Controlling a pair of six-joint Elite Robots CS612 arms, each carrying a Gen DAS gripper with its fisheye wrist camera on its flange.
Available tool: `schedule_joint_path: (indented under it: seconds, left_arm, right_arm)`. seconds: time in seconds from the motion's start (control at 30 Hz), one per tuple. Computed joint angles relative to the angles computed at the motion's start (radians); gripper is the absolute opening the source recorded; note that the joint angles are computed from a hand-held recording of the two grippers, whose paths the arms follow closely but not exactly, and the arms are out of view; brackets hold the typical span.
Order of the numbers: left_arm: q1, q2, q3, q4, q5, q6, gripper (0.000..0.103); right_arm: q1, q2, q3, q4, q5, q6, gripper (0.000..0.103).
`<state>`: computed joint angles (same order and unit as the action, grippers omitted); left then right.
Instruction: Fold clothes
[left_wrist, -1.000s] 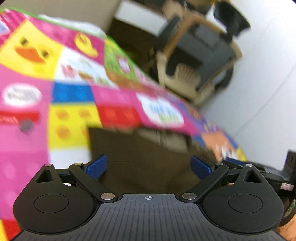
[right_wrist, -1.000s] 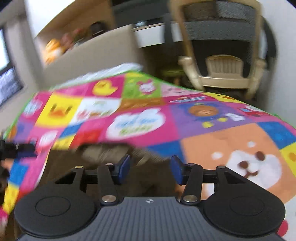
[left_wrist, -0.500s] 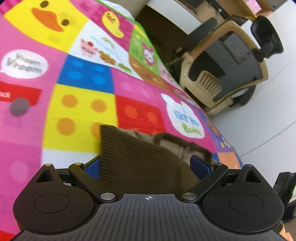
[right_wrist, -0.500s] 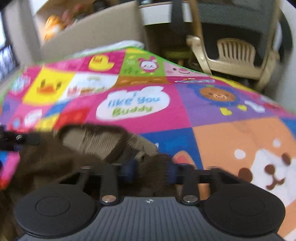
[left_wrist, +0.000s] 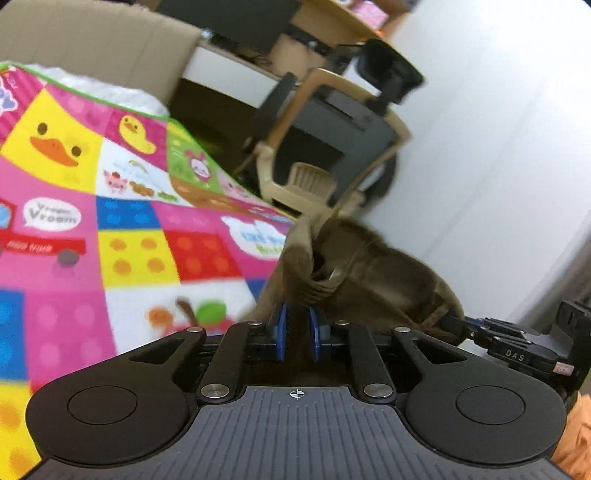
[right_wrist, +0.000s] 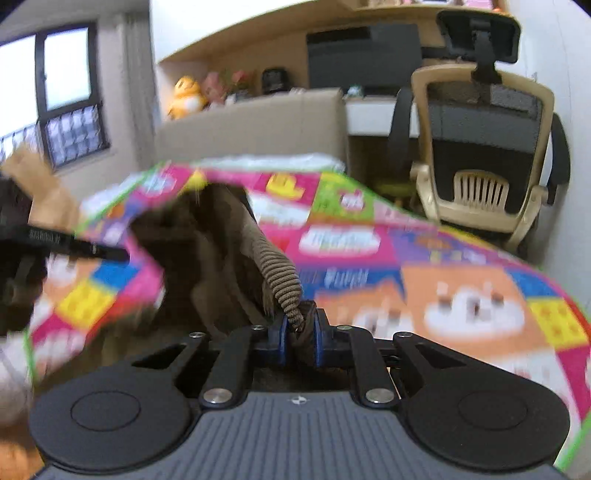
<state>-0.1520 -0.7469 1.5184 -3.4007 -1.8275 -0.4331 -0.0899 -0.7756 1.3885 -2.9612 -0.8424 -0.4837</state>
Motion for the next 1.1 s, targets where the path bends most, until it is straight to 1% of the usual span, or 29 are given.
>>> schedule_joint_path:
  seconds: [0.07, 0.13, 0.2, 0.23, 0.27, 0.3, 0.33, 0.37, 0.4, 0.43, 0.47, 0.5, 0.53, 0.57, 0.63, 0.73, 0.83, 0.87, 0.9, 0.97, 1.0, 1.03, 1.07, 1.1]
  left_arm:
    - [-0.008, -0.024, 0.066, -0.019, -0.005, 0.025, 0.015]
    - [-0.014, -0.041, 0.126, -0.024, -0.008, 0.050, 0.017]
    - [-0.014, -0.057, 0.173, -0.027, -0.010, 0.049, 0.020]
    - [-0.012, -0.067, 0.193, -0.028, -0.013, 0.041, 0.030]
    - [-0.007, -0.075, 0.208, -0.038, -0.019, 0.033, 0.042]
    - [-0.001, -0.079, 0.217, -0.057, -0.022, 0.020, 0.051]
    - [0.004, -0.084, 0.225, -0.077, -0.024, 0.006, 0.071]
    - [0.009, -0.089, 0.234, -0.097, -0.026, -0.007, 0.082]
    - [0.014, -0.091, 0.238, -0.117, -0.032, -0.028, 0.085]
    - [0.019, -0.090, 0.236, -0.138, -0.041, -0.060, 0.089]
    - [0.024, -0.087, 0.231, -0.153, -0.050, -0.091, 0.094]
    - [0.028, -0.081, 0.221, -0.158, -0.059, -0.119, 0.094]
    - [0.030, -0.075, 0.210, -0.155, -0.065, -0.142, 0.094]
    - [0.028, -0.069, 0.196, -0.134, -0.066, -0.155, 0.094]
    - [0.024, -0.050, 0.162, -0.071, -0.074, -0.173, 0.094]
    - [0.017, -0.009, 0.095, 0.031, -0.098, -0.186, 0.094]
    - [0.015, 0.037, 0.035, 0.054, -0.141, -0.220, 0.094]
    - [0.015, 0.050, 0.017, 0.057, -0.149, -0.233, 0.093]
    - [0.013, 0.056, 0.005, 0.063, -0.148, -0.238, 0.089]
    - [0.010, 0.057, -0.007, 0.075, -0.132, -0.231, 0.045]
    - [0.007, 0.049, -0.002, 0.074, -0.113, -0.223, 0.039]
    - [0.004, 0.038, 0.011, 0.061, -0.096, -0.213, 0.028]
    - [0.000, 0.023, 0.031, 0.031, -0.083, -0.200, 0.020]
    - [-0.004, 0.007, 0.058, -0.003, -0.073, -0.185, 0.019]
  right_arm:
    - [-0.005, -0.024, 0.063, 0.017, -0.025, -0.074, 0.013]
    - [-0.006, -0.040, 0.118, 0.028, -0.065, -0.131, 0.013]
    - [-0.009, -0.046, 0.145, 0.029, -0.082, -0.156, 0.013]
    - [-0.013, -0.049, 0.155, 0.029, -0.081, -0.162, 0.013]
    - [-0.017, -0.051, 0.159, 0.027, -0.078, -0.158, 0.013]
    - [-0.022, -0.053, 0.163, 0.027, -0.072, -0.152, 0.013]
    - [-0.029, -0.056, 0.165, 0.034, -0.053, -0.139, 0.013]
    - [-0.037, -0.059, 0.165, 0.039, -0.032, -0.122, 0.015]
    - [-0.046, -0.058, 0.163, 0.037, -0.003, -0.084, 0.018]
    - [-0.054, -0.057, 0.160, 0.035, 0.026, -0.045, 0.027]
    - [-0.063, -0.056, 0.157, 0.031, 0.054, -0.004, 0.044]
    - [-0.071, -0.054, 0.153, 0.025, 0.082, 0.037, 0.064]
    - [-0.078, -0.051, 0.148, 0.022, 0.109, 0.083, 0.070]
    - [-0.080, -0.041, 0.133, 0.034, 0.132, 0.141, 0.073]
    - [-0.081, -0.021, 0.102, 0.053, 0.174, 0.254, 0.073]
    - [-0.057, 0.012, 0.058, 0.084, 0.158, 0.312, 0.075]
    - [-0.025, 0.042, 0.015, 0.122, 0.138, 0.279, 0.076]
    - [-0.016, 0.048, 0.002, 0.129, 0.132, 0.264, 0.069]
    - [-0.009, 0.046, -0.003, 0.119, 0.109, 0.251, 0.043]
    - [0.005, 0.041, -0.013, 0.100, 0.062, 0.222, 0.016]
    - [0.008, 0.038, -0.015, 0.089, 0.054, 0.209, 0.015]
    - [-0.001, 0.026, -0.001, 0.074, 0.088, 0.205, 0.013]
    - [-0.011, 0.015, 0.014, 0.058, 0.124, 0.201, 0.013]
    - [-0.022, -0.002, 0.039, 0.038, 0.153, 0.192, 0.013]
